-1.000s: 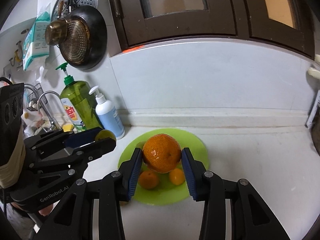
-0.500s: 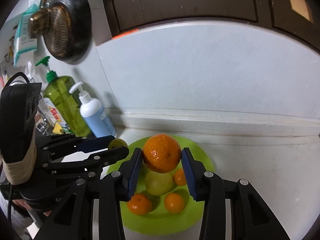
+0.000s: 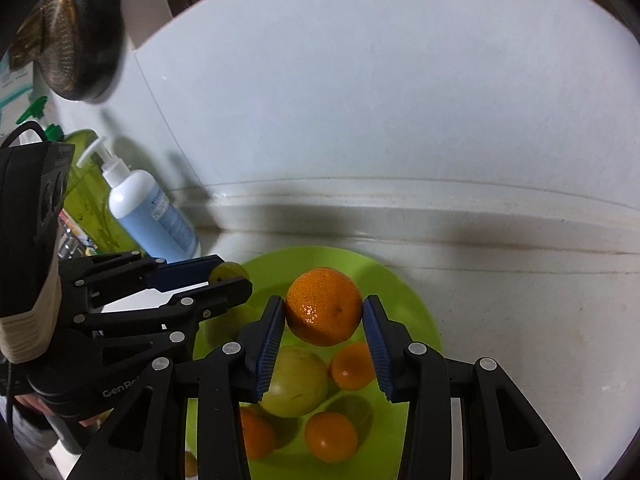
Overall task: Organize fruits
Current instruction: 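Carry both fruits onto the green plate and open both tools, then move both tools back toward the last small green fruit and brown kiwi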
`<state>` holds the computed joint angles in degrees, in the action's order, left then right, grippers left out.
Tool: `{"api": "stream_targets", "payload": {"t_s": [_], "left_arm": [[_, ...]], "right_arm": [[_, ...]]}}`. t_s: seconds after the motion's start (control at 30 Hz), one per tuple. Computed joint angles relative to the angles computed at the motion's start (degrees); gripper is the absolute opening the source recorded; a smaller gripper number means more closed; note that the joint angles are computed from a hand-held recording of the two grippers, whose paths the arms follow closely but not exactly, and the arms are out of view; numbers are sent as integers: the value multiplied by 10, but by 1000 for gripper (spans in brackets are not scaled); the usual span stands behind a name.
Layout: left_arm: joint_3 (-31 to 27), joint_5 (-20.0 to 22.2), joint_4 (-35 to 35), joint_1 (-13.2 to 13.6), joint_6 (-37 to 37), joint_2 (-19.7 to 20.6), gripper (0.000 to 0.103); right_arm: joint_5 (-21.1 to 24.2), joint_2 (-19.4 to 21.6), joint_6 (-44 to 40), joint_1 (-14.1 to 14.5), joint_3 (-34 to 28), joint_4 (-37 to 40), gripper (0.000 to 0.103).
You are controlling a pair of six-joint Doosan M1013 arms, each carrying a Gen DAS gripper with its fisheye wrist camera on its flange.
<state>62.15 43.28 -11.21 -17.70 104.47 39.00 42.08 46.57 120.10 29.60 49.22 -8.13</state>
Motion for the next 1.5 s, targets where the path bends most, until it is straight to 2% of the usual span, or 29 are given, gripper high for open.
{"api": "stream_targets", "payload": {"t_s": [0.2,0.3,0.47,0.63,0.9,1.1,1.17,1.5], "left_arm": [[-9,6,-2,-1,1,7,29],[-8,4,-5,1,2,6,33],[9,-17,2,0,-1,-5,40],[32,-42,10,0,-8,-23,42],[79,-91,17,-1,-7,-63,46],[120,-127,25,0,-20,-99,56],[139,-145,22,3,-20,-115,63],[237,-232,149,3,-139,-192,78]], "right_arm": [[15,14,-4,-1,-20,12,42],[16,15,3,-1,-21,14,42],[0,6,6,0,-7,6,42],[-10,-7,21,6,10,-20,42],[-28,-29,56,17,37,-62,42],[-47,-53,74,28,64,-91,42],[-53,-61,88,34,73,-112,44],[-78,-100,172,64,124,-207,60]]}}
